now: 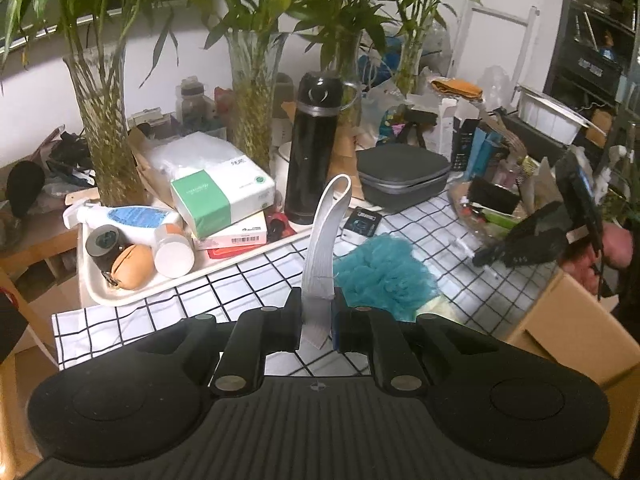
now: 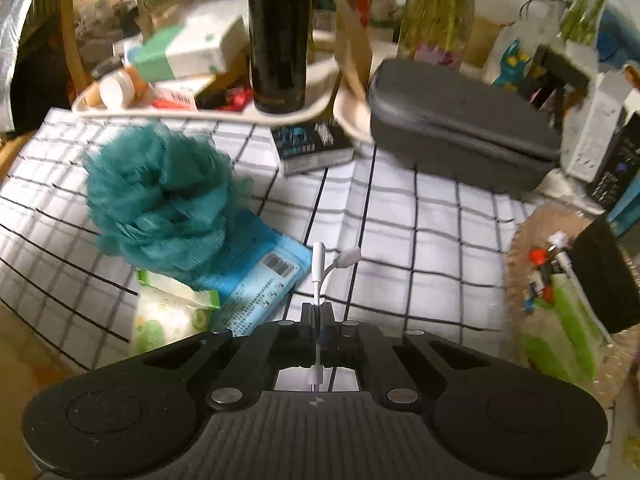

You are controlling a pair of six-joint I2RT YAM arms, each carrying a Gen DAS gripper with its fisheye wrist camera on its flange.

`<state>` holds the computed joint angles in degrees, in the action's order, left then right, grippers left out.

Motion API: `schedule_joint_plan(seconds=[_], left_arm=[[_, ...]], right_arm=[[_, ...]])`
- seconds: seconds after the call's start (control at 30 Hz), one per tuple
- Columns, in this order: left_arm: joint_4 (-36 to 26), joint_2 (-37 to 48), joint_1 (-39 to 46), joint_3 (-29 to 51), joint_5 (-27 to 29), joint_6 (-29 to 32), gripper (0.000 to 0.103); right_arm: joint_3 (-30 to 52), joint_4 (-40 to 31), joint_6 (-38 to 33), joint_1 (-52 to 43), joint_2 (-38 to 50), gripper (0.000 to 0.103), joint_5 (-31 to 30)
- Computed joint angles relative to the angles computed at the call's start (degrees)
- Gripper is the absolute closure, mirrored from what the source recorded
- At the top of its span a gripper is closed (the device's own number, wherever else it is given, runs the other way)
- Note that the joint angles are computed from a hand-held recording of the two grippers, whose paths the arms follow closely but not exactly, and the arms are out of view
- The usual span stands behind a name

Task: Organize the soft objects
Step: 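Lift the white strap with the left gripper while the right gripper carries the earphone cable to the box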

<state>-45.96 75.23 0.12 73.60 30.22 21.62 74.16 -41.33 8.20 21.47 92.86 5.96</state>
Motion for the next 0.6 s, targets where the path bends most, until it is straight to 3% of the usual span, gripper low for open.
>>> schedule_joint_plan(seconds=[0.6], left_arm=[[-14.88,-11.03,-4.14,3.63,-3.69,-3.92,0.089]], right_arm=[[7.67,-16.73,7.52,12.37,-17.86,0.099,6.74]])
